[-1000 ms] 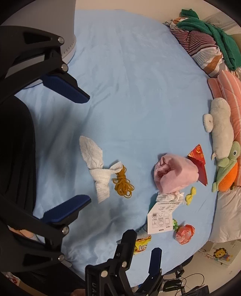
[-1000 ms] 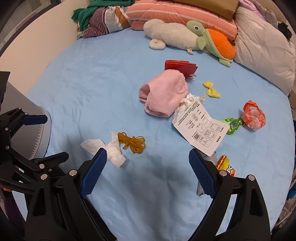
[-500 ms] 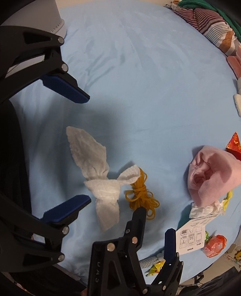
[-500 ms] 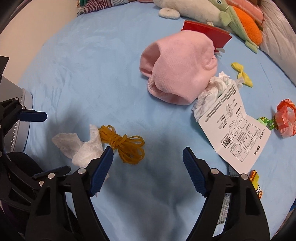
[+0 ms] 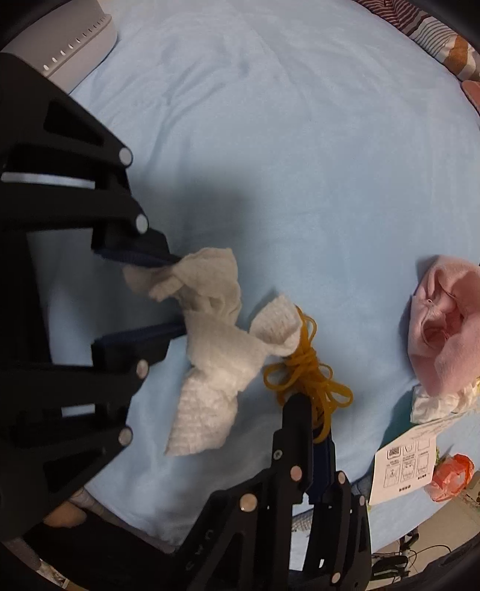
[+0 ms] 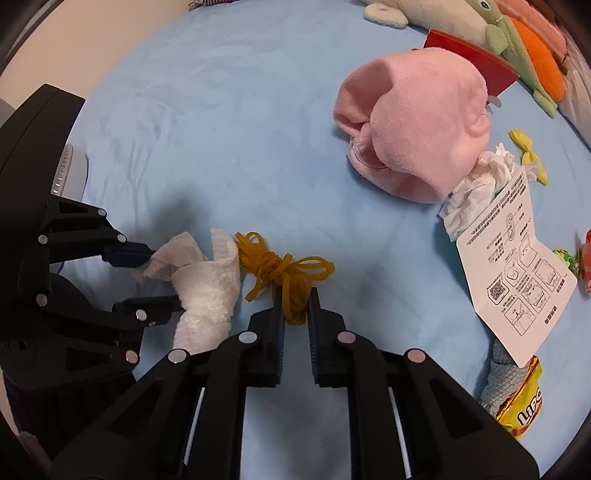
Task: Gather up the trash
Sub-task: 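Grasp the white tissue with the left tool while the right tool grasps the orange rubber band, then carry the tissue and rubber band over the grey bin with both tools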
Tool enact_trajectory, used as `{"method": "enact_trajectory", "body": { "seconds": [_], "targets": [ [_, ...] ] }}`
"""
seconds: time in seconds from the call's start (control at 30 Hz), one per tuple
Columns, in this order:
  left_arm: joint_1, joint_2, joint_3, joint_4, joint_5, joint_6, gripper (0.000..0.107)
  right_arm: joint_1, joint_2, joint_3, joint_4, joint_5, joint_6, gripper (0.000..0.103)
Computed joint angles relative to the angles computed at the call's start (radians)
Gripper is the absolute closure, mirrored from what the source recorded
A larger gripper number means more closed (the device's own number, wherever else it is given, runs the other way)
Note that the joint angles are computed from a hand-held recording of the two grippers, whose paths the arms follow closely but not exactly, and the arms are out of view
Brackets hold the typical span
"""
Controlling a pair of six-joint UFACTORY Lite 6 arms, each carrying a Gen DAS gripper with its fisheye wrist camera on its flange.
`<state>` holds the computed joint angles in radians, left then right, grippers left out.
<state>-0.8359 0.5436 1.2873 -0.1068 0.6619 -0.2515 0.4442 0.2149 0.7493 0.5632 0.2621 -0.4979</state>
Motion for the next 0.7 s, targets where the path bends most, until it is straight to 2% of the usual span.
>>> {"method": "enact_trajectory", "body": {
  "seconds": [0.07,0.17,0.4,0.5,0.7],
  "targets": [
    [0.004,-0.022,-0.013,-0.031,0.001,0.025,0.094,-0.004,-0.030,-0.017,0.008,0.004,-0.005,0.094],
    [-0.005,-0.076,-0.045,-0.016,-0.003,0.010,0.097,-0.001,-0.103,-0.053,-0.056,0.014,0.066,0.095],
    [-0.056,-0.202,-0.081,0.070,0.015,-0.091,0.097,-0.001,-0.367,-0.135,-0.285,0.119,0.295,0.095],
    [-0.066,-0.235,-0.059,0.097,0.048,-0.117,0.099,0.047,-0.422,-0.139,-0.393,0.139,0.447,0.095],
    [-0.064,-0.288,-0.059,0.135,0.063,-0.153,0.102,0.088,-0.582,-0.171,-0.487,0.232,0.581,0.095]
  ]
}}
